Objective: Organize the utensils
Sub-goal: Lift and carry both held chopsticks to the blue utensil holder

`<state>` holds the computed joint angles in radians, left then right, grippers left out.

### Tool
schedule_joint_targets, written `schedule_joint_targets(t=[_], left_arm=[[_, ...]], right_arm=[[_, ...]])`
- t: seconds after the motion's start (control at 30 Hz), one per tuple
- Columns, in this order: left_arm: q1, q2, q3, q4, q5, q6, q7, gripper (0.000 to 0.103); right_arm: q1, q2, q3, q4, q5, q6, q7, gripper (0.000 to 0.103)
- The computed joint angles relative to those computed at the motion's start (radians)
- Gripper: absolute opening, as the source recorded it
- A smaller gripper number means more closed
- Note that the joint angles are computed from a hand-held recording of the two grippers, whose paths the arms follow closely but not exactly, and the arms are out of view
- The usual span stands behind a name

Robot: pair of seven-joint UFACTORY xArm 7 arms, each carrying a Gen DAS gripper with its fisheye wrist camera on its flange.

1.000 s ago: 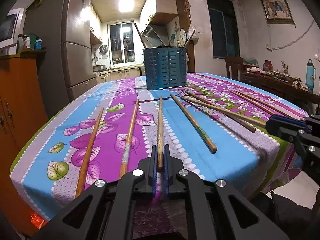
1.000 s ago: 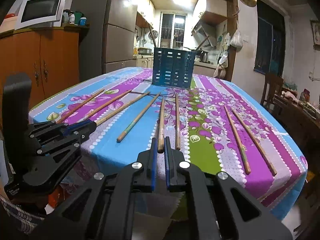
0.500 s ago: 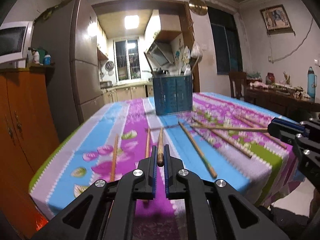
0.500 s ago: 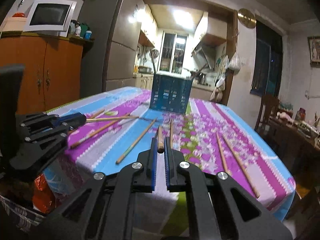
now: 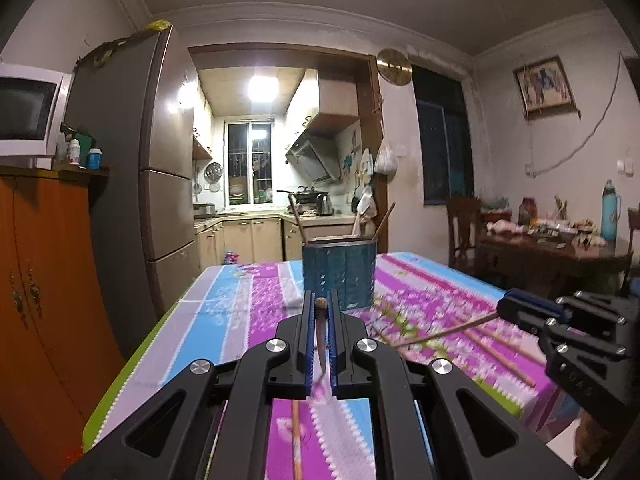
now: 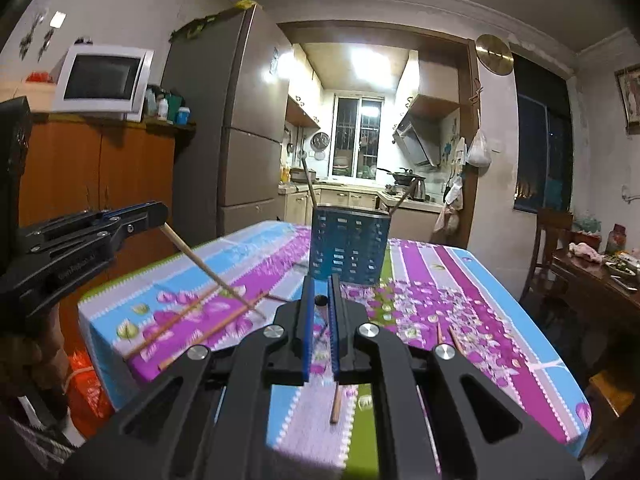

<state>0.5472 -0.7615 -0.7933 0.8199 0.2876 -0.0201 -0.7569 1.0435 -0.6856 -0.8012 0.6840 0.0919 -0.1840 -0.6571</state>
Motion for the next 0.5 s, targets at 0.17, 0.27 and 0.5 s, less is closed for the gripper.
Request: schedule_joint_targets(t=[0.17,0.27,0.5], left_arm=[[-0.033,0.072,0.042,0.059,-0.006,-0.010,0.026,0.007],[-0.013,0.076,0.035,0.081,0.001,-0.013,0.034,0.007],[-0.016,0.116,0.040,0.126,0.004,-0.021,0.065,0.007]], right_arm=[[0.047,-0.015,-0.018,0.048,-0.002,0.015,-0.020,0.005],[0.079,-0.021,-0.034,0.077,0.003,0.033,-0.038,0.005],[0.155,-0.036,-0.074,0.159,0.072,0.117,-0.089,0.005]])
